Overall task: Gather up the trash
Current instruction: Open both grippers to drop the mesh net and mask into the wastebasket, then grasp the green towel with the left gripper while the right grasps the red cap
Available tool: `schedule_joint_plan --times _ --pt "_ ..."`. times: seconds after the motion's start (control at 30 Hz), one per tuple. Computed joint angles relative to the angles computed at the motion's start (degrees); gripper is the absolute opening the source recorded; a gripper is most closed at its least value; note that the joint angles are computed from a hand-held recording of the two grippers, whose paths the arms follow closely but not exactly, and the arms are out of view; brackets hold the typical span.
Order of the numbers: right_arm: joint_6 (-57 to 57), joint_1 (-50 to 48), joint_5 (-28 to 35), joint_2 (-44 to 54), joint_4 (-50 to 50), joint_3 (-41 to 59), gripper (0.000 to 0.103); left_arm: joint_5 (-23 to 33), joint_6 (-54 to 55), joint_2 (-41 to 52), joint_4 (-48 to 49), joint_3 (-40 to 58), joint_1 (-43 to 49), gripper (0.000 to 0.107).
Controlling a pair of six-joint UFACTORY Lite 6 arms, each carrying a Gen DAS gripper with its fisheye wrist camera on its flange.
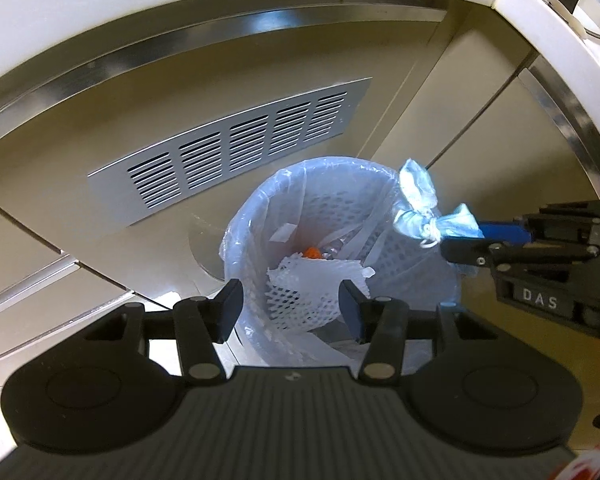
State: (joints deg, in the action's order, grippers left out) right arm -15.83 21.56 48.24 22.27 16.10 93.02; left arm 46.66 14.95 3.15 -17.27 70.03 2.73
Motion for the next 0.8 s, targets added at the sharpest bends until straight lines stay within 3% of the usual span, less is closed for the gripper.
schedule_joint_plan --times 0.03,0.07,0.37,0.8 --pt "0.5 0.0 -0.1 0.3 0.1 0.2 0.051 0.1 0.4 -0.2 -0.1 -0.2 0.2 0.048" --pt "0.6 -0.1 -0.1 0.5 0.5 0.3 0.06 0.1 0.6 -0.3 -0.1 -0.3 0.3 0.048" --pt "0.6 0.1 2.1 0.4 -0.2 2.2 0.06 0.4 2.6 -2.6 -1.5 -1.7 2.1 0.048" --pt "2.8 0.6 4.5 -3.3 -1.9 7.2 0.06 3.5 4.3 -5.0 -3.8 3.9 3.1 0.05"
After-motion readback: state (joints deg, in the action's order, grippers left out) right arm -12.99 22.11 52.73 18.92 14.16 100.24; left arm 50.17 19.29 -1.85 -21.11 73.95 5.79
